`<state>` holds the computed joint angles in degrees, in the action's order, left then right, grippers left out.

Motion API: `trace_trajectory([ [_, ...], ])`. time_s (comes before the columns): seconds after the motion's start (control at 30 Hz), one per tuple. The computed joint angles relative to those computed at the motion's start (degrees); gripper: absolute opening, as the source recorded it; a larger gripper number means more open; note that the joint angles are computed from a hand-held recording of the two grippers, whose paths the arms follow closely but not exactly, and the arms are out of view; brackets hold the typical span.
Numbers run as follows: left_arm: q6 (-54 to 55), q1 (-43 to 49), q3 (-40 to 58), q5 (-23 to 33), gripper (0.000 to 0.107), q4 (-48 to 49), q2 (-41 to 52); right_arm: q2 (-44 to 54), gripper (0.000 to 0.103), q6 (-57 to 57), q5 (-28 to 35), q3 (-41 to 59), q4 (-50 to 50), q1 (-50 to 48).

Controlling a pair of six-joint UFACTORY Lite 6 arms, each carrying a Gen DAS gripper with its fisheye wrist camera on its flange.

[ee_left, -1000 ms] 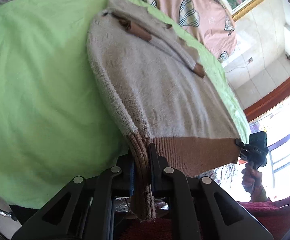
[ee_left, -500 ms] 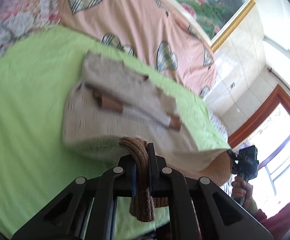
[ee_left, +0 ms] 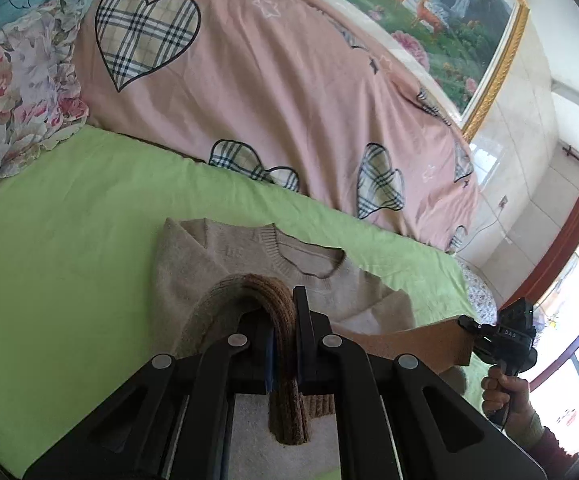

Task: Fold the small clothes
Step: 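Grasp the brown hem with both grippers and lift it toward the collar, then lay the hem over the collar and open both grippers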

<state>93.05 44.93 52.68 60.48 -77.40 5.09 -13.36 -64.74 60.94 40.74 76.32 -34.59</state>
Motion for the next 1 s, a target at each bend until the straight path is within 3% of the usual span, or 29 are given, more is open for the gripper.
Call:
trace_trajectory([
  [0.07,-0.1,-4.4,3.8,-5.5,0.006,-1.9,5.9,7.3,0.008,-0.6,-5.0,3.7,1.1,2.7],
  [0.23,-1.7,-10.3,12.0,-12.9,0.006,-4.5,17.3,21.5,0.008,-3.1,-11.0,10.3,5.4,5.8],
  [0.43,-5.7,-14.9,20.5,-18.9,0.006,-4.9,25.7,26.7,0.008,-1.6,-15.4,16.1,5.1,8.1],
  [0.5,-10.2,-17.0,23.7,-22.6,0.007,-1.2,29.3,28.2,0.008,1.2,-19.0,18.0,2.2,9.8],
  [0.57,-14.3,-17.2,25.1,-22.7,0.008,2.6,31.3,29.3,0.010,4.1,-19.8,18.9,-0.3,10.6],
  [0.63,-12.4,-15.2,21.0,-20.2,0.015,1.5,28.7,26.5,0.014,4.5,-19.8,16.5,-0.6,10.0],
  [0.7,-8.8,-12.7,14.0,-17.2,0.027,1.3,23.2,19.1,0.031,2.7,-21.2,10.8,0.8,9.0],
  [0.77,-5.0,-10.3,5.5,-14.1,0.030,1.5,16.2,9.4,0.058,1.6,-22.6,4.4,0.9,8.5],
  [0.87,-0.7,-10.1,-6.5,-8.6,0.035,3.6,5.7,-1.4,0.058,1.7,-20.4,-1.8,-1.7,11.4],
  [1.0,-1.6,-21.8,-10.6,-13.5,0.037,2.8,1.5,3.0,0.058,5.0,-23.0,-0.1,-8.1,29.1],
])
